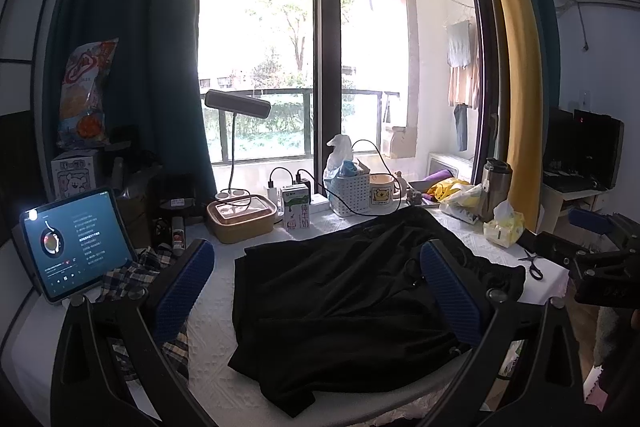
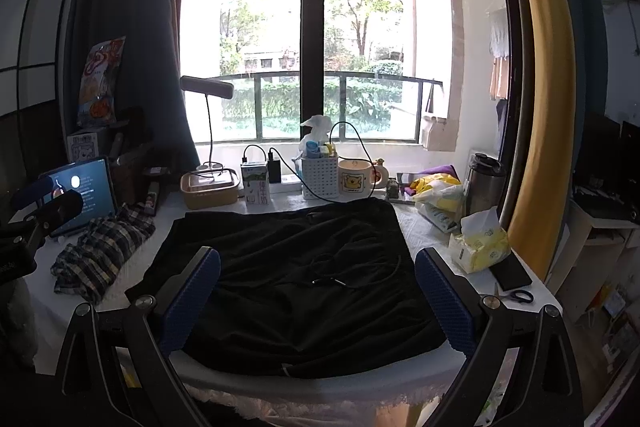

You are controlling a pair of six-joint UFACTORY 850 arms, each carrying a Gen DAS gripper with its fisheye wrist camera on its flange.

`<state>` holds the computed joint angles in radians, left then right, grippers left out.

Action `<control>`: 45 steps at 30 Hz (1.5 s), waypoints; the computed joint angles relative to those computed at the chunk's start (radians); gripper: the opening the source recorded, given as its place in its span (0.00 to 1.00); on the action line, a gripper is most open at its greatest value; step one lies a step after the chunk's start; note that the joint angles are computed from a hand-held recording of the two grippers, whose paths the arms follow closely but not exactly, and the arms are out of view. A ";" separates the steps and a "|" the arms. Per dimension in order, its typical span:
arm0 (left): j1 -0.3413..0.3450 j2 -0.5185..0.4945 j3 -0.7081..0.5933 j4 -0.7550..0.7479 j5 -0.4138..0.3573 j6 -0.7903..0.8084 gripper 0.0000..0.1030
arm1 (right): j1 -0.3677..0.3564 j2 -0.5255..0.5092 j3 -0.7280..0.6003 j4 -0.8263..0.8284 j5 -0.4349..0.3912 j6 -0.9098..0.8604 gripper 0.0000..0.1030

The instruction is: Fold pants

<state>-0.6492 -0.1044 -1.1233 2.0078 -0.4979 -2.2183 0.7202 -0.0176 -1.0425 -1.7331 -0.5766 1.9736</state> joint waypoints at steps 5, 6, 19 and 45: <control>0.006 -0.001 0.002 -0.002 0.009 0.000 0.99 | 0.003 -0.011 -0.009 0.011 0.003 -0.012 0.96; 0.006 -0.003 -0.001 -0.007 0.009 0.009 0.99 | 0.003 -0.013 -0.011 0.012 0.005 -0.013 0.96; 0.097 -0.191 -0.212 -0.289 0.161 0.350 0.99 | -0.115 -0.194 -0.183 0.208 0.135 -0.261 0.96; 0.286 -0.715 -0.888 -1.511 0.078 1.567 0.99 | -0.311 -0.722 -0.881 1.111 0.112 -1.377 0.96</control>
<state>-0.3633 -0.8198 -2.0113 0.4971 -0.4195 -0.6509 0.4096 -0.7391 -1.9237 -0.6222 -0.4646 0.5967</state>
